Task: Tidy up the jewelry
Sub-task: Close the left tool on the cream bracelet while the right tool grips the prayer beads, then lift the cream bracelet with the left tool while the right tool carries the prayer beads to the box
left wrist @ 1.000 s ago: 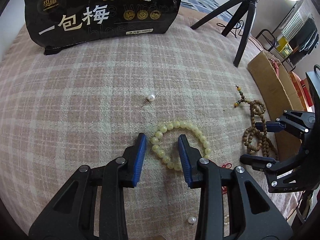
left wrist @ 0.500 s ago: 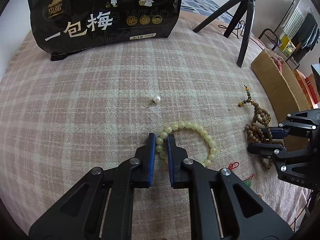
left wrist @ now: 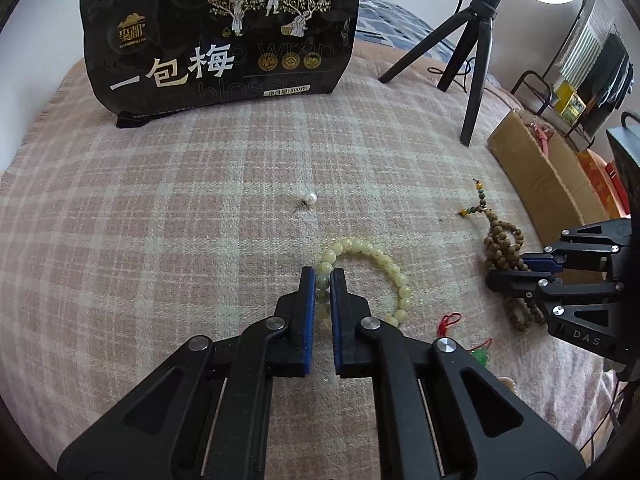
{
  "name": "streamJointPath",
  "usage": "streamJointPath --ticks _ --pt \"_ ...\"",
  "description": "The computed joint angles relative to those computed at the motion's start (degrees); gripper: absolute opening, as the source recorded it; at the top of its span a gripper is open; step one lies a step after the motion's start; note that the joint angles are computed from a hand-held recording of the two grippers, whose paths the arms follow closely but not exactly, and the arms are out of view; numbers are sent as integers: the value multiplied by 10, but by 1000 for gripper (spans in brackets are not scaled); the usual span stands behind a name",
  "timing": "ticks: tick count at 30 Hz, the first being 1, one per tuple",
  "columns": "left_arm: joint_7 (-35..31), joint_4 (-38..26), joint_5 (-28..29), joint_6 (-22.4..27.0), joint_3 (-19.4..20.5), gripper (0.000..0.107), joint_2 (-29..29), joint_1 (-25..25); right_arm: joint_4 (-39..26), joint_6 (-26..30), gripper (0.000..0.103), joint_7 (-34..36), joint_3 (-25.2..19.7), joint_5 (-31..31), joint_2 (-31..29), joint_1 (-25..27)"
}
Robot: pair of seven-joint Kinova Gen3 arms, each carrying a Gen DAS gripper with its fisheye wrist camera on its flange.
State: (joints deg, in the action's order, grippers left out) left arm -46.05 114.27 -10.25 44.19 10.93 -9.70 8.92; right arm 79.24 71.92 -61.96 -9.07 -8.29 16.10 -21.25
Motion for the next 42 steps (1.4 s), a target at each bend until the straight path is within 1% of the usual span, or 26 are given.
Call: streamJointPath --ticks 7,13,21,30,36,42 --pt "6 -8 -6 12 12 5 -26 -1 8 -2 10 12 4 -33 -25 24" --pt "12 -28 -14 31 27 5 -44 -4 4 6 10 24 8 -61 -54 44" --pt "28 -66 -33 72 57 5 -64 -6 -15 25 10 28 15 -80 -88 56" --pt "29 -118 -38 123 88 5 -87 -3 -28 51 10 39 29 -112 -128 76" --pt "42 -157 -46 144 119 5 -83 0 -36 73 10 57 48 -135 -148 99" --pt "64 -189 -61 146 146 5 -57 16 -54 100 10 79 66 -145 -155 126"
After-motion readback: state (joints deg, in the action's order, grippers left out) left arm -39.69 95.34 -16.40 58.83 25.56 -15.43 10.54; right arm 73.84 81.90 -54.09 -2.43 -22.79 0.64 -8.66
